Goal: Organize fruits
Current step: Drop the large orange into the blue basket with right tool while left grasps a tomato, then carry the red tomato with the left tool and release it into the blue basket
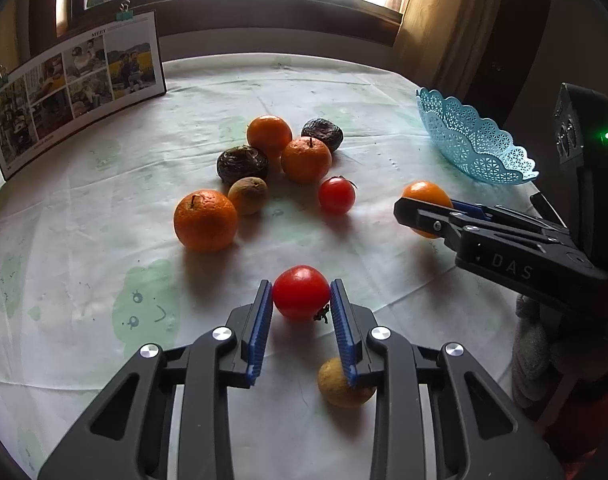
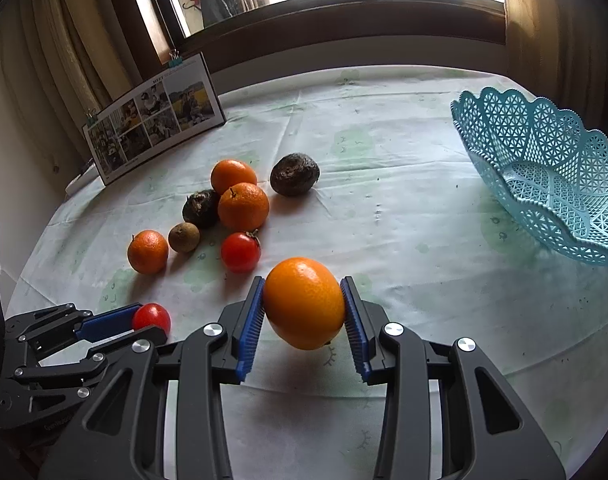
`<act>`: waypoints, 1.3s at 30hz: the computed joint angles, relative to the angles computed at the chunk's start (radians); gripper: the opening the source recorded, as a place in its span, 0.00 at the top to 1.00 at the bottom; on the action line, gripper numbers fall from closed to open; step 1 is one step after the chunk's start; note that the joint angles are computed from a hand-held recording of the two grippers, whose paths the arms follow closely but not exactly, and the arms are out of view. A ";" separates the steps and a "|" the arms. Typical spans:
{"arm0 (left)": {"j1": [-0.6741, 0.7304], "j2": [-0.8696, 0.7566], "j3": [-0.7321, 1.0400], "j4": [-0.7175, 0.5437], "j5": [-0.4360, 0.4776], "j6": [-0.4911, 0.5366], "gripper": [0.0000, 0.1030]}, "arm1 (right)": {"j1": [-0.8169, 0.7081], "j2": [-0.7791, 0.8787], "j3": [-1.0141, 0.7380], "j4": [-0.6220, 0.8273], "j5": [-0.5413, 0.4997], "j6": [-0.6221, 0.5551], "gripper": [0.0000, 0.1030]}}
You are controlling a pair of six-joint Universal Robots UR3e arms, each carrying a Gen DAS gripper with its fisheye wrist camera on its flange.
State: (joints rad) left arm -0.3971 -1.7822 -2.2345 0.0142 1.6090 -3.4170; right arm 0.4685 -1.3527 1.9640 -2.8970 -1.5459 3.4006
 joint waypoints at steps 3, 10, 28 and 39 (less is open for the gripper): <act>-0.021 -0.003 0.002 0.020 0.046 -0.005 0.71 | 0.000 -0.020 0.024 -0.036 -0.016 0.014 0.62; -0.024 0.010 0.024 -0.009 0.077 -0.030 0.71 | -0.052 -0.135 0.106 -0.119 -0.050 0.036 0.62; -0.120 -0.089 0.355 -0.244 0.155 -0.045 0.71 | -0.381 -0.308 0.321 -0.203 -0.058 0.003 0.52; -0.177 -0.347 0.832 -0.431 0.126 0.011 0.71 | -0.287 -0.276 0.413 -0.462 -0.296 0.065 0.49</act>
